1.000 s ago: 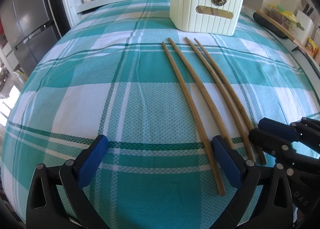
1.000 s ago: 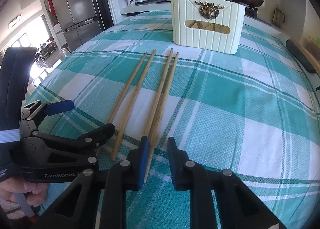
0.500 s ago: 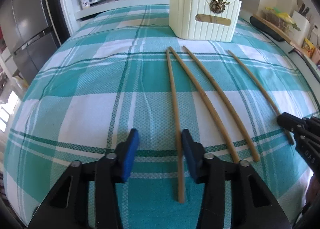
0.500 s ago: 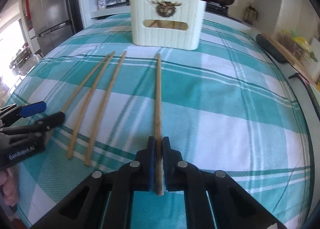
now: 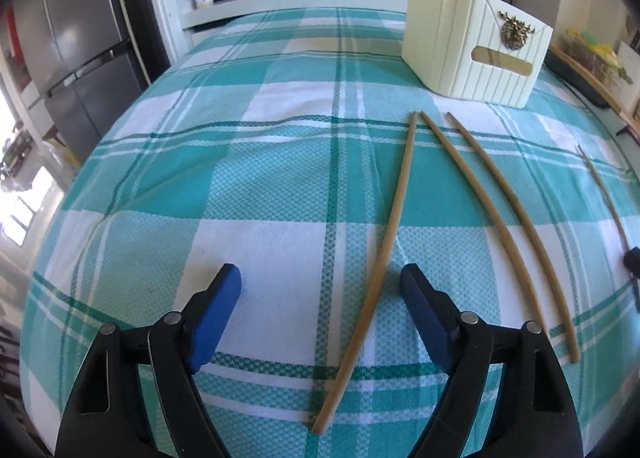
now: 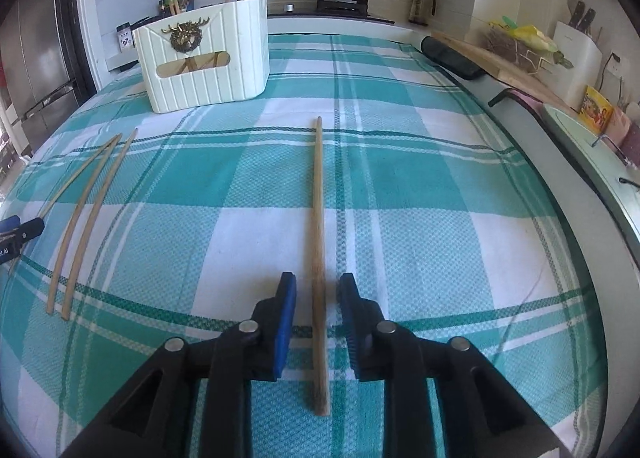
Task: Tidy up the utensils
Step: 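Grasp another chopstick with the left tool while the right tool lifts its chopstick upright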
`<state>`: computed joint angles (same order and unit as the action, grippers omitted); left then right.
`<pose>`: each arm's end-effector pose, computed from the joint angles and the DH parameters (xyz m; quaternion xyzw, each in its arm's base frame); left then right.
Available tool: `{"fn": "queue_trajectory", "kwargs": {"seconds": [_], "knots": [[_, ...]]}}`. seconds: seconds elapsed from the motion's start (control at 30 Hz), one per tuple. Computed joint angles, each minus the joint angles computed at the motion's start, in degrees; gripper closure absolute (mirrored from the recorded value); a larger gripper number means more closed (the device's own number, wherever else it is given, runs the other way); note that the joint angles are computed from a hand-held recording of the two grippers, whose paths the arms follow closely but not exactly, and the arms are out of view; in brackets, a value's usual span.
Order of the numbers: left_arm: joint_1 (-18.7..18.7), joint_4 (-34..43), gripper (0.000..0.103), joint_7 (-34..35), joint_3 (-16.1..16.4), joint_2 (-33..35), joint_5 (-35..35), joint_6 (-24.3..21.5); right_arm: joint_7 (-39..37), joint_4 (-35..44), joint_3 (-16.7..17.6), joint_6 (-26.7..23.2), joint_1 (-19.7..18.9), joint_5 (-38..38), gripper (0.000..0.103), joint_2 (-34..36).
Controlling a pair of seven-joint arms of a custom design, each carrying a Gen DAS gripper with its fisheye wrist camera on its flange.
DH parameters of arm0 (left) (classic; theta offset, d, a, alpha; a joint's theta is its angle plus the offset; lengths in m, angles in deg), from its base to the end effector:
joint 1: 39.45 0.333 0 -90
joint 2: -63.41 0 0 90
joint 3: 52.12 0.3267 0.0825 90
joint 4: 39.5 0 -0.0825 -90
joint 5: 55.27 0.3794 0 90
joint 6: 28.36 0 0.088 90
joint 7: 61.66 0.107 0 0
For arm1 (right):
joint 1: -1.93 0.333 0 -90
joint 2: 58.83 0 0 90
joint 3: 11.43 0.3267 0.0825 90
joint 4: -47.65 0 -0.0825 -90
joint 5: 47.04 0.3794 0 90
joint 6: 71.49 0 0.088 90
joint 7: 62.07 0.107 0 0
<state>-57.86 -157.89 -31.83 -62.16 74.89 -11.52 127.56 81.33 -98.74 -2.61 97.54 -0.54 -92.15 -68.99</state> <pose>0.5257 -0.3089 0.3942 -0.6512 0.6968 -0.2127 0.2124 0.4557 0.0984 0.3943 -0.6431 0.6971 -0.2483 0.1970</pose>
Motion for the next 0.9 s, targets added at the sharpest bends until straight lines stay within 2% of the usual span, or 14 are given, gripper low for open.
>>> {"fn": "queue_trajectory", "kwargs": {"seconds": [0.13, 0.23, 0.33, 0.43, 0.53, 0.63, 0.73, 0.83, 0.87, 0.9], "knots": [[0.55, 1.74, 0.014, 4.35, -0.23, 1.58, -1.39, 0.78, -3.18, 2.21, -1.60, 1.91, 0.83, 0.81, 0.080, 2.85], [0.92, 3.46, 0.015, 9.04, -0.73, 3.01, -3.69, 1.19, -10.66, 3.45, -4.41, 4.66, 2.85, 8.14, 0.080, 5.30], [1.53, 5.67, 0.016, 14.74, -1.42, 5.08, -7.60, 2.42, -17.16, 5.34, -5.77, 5.61, 3.99, 12.02, 0.080, 7.54], [2.01, 8.93, 0.018, 21.04, -2.24, 7.61, -11.51, 2.41, -24.94, 7.16, -7.30, 6.46, 5.82, 19.52, 0.080, 9.73], [3.08, 12.97, 0.021, 29.37, -3.86, 10.35, -16.88, 0.82, -33.47, 10.03, -8.14, 4.79, 7.53, 27.41, 0.080, 11.85], [3.85, 18.32, 0.028, 37.75, -5.39, 13.73, -22.24, -1.67, -42.89, 14.58, -8.31, 0.70, 8.71, 36.41, 0.080, 14.44], [2.77, 23.30, 0.039, 41.14, -4.75, 16.86, -24.63, -3.18, -49.69, 20.58, -8.60, -4.08, 9.38, 42.93, 0.080, 17.92], [1.55, 26.98, 0.064, 42.49, -3.94, 19.17, -25.76, -3.67, -50.36, 25.87, -10.16, -6.52, 10.82, 44.30, 0.081, 21.49], [0.87, 27.50, 0.082, 42.25, -3.30, 19.47, -25.51, -3.47, -49.78, 27.18, -10.76, -6.80, 11.44, 44.27, 0.081, 22.45], [0.50, 28.00, 0.099, 42.18, -3.03, 19.80, -25.61, -3.37, -49.05, 28.27, -11.47, -6.88, 12.16, 43.71, 0.087, 23.29]]}}
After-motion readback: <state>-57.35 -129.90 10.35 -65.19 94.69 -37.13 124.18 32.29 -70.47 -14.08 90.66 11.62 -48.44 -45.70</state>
